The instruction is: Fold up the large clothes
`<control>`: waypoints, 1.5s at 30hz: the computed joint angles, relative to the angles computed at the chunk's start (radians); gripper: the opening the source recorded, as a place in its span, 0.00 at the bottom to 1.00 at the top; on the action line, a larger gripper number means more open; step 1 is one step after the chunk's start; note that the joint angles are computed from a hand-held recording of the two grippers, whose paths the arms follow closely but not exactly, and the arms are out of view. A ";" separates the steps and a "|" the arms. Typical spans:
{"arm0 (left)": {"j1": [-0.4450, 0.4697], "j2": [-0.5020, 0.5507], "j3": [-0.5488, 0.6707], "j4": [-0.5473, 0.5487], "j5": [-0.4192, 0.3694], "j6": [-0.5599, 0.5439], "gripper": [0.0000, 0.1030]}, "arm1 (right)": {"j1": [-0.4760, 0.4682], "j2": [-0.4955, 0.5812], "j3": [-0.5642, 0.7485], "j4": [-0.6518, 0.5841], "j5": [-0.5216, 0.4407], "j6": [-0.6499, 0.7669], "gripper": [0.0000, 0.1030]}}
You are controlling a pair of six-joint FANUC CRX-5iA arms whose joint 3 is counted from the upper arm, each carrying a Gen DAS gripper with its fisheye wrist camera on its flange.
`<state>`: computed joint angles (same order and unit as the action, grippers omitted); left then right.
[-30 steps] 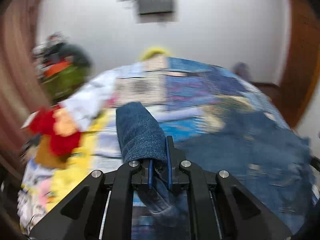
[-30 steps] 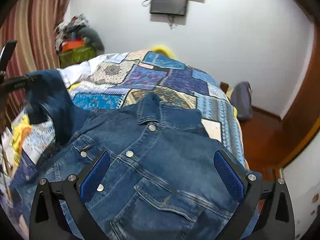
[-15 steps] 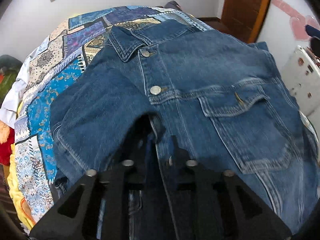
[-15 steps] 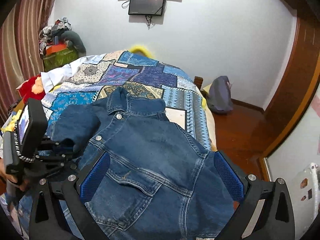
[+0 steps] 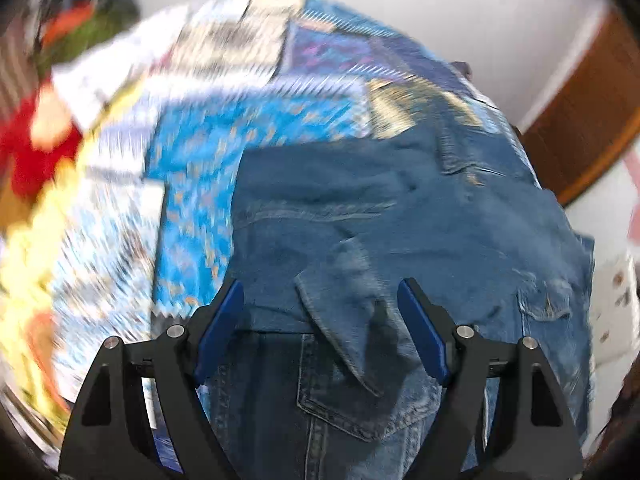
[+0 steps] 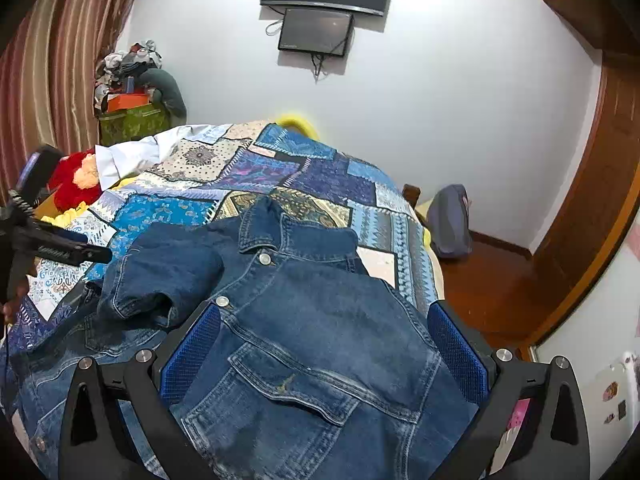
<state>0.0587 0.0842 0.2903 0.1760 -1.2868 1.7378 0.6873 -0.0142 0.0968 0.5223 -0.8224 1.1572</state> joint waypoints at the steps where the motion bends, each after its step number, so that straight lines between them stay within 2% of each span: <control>1: 0.018 0.002 -0.026 0.044 0.008 -0.004 0.76 | 0.003 -0.001 -0.006 0.008 0.005 -0.004 1.00; 2: 0.048 0.007 -0.079 0.141 0.026 -0.035 0.75 | 0.005 -0.003 -0.011 0.014 0.008 -0.006 1.00; 4: 0.071 0.027 -0.132 0.255 0.039 -0.078 0.61 | 0.009 -0.006 -0.027 0.035 0.014 -0.015 1.00; 6: 0.069 0.044 -0.139 0.304 0.047 -0.102 0.38 | 0.007 -0.010 -0.041 0.050 0.014 -0.026 1.00; 7: 0.064 0.047 -0.131 0.307 0.053 -0.106 0.37 | 0.005 -0.011 -0.045 0.050 0.014 -0.027 1.00; 9: 0.023 0.064 -0.039 0.196 0.041 -0.064 0.25 | -0.005 -0.018 -0.057 0.048 0.014 -0.031 1.00; 11: -0.024 0.092 0.073 0.092 0.003 -0.039 0.21 | -0.019 -0.023 -0.064 0.046 0.015 -0.037 1.00; 15: -0.107 0.142 0.269 -0.034 -0.036 -0.059 0.10 | -0.053 -0.030 -0.069 0.040 0.016 -0.060 1.00; 18: -0.176 0.184 0.395 -0.062 -0.028 -0.081 0.06 | -0.086 -0.028 -0.036 -0.034 0.004 -0.035 1.00; 23: -0.285 0.301 0.593 -0.023 -0.053 -0.134 0.04 | -0.152 -0.024 0.054 -0.244 -0.050 0.045 1.00; 25: -0.324 0.356 0.679 -0.034 -0.098 -0.128 0.04 | -0.180 -0.028 0.078 -0.318 -0.068 0.067 1.00; 27: -0.360 0.455 0.830 -0.024 -0.200 -0.114 0.04 | -0.210 -0.032 0.102 -0.400 -0.087 0.099 1.00; 30: -0.375 0.525 0.935 0.040 -0.268 -0.109 0.05 | -0.248 -0.031 0.140 -0.502 -0.124 0.154 1.00; 32: -0.376 0.525 0.939 0.073 -0.273 -0.121 0.16 | -0.266 -0.023 0.166 -0.555 -0.152 0.183 1.00; 34: -0.379 0.492 0.906 0.053 -0.252 -0.128 0.31 | -0.284 -0.004 0.200 -0.606 -0.186 0.209 1.00; 36: -0.380 0.427 0.832 -0.004 -0.198 -0.142 0.55 | -0.295 0.025 0.239 -0.647 -0.221 0.219 1.00; 38: -0.382 0.340 0.728 -0.116 -0.130 -0.163 0.61 | -0.309 0.060 0.282 -0.698 -0.255 0.234 1.00; 41: -0.374 0.250 0.613 -0.259 -0.097 -0.179 0.68 | -0.330 0.114 0.341 -0.774 -0.303 0.252 1.00; 45: -0.282 0.158 0.444 -0.290 -0.105 -0.153 0.71 | -0.336 0.216 0.434 -0.814 -0.382 0.236 0.99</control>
